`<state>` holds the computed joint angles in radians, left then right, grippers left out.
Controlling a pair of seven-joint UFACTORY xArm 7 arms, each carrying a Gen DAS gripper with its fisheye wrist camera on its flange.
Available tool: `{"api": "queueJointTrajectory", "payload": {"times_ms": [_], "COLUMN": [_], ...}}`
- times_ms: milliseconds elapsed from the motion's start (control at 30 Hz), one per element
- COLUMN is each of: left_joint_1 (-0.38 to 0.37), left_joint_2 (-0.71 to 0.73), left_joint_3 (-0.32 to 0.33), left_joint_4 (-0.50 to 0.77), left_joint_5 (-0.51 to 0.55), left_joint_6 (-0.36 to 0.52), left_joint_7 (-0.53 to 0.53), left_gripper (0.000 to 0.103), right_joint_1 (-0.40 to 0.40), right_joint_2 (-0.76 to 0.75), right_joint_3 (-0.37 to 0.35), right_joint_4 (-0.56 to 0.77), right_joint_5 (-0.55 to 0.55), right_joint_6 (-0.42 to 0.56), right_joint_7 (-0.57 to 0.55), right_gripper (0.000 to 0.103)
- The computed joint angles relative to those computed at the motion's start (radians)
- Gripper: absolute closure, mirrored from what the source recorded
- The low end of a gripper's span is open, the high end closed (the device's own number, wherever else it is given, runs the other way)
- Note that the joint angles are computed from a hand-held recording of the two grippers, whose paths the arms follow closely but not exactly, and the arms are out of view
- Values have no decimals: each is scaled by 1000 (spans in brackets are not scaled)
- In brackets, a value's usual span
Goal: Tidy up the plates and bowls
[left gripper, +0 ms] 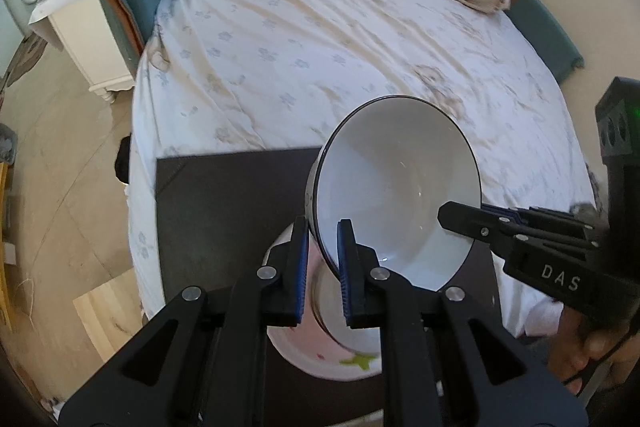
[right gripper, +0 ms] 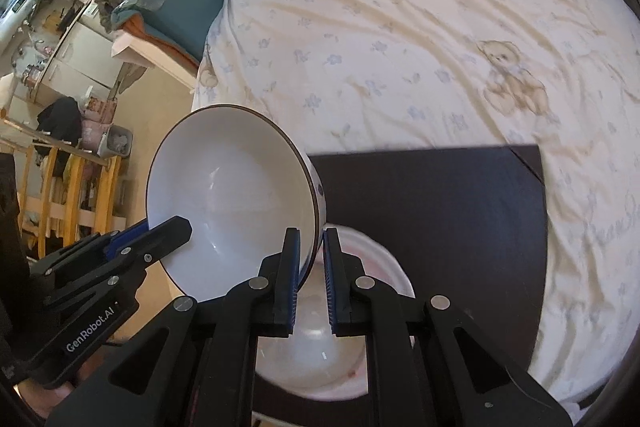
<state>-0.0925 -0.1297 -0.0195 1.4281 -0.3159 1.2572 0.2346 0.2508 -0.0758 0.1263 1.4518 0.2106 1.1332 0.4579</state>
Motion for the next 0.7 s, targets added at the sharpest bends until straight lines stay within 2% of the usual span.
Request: {"api": "queueJointTrajectory", "payload": {"times_ms": [200,333,567,700], "left_joint_1": [-22,-35,-30,-27], "left_joint_2": [-85,-105,-63,-81], "left_joint_3": [-12,-13,1,-8], "left_joint_4": [-106,-136,-129,-145], "left_joint_5": [1,14,-2,24], "left_joint_6": [-19,-27,42,25], "left_joint_7": [14,24,-7,-2], "left_gripper": [91,91,92,91], "right_joint_1": [-2,0,10,20], "right_joint_2": [-150,-232,-259,-257], "right_joint_3": [-11,-26,-38,-42], "right_joint_4": [-168,-282,-335,-350], "right_joint_5": [51,114,164,193], "right_joint_6": [-24,-82,-102,-85], "right_joint_7": [-4,-2,-24,-43], "right_gripper": [90,89,85,84]}}
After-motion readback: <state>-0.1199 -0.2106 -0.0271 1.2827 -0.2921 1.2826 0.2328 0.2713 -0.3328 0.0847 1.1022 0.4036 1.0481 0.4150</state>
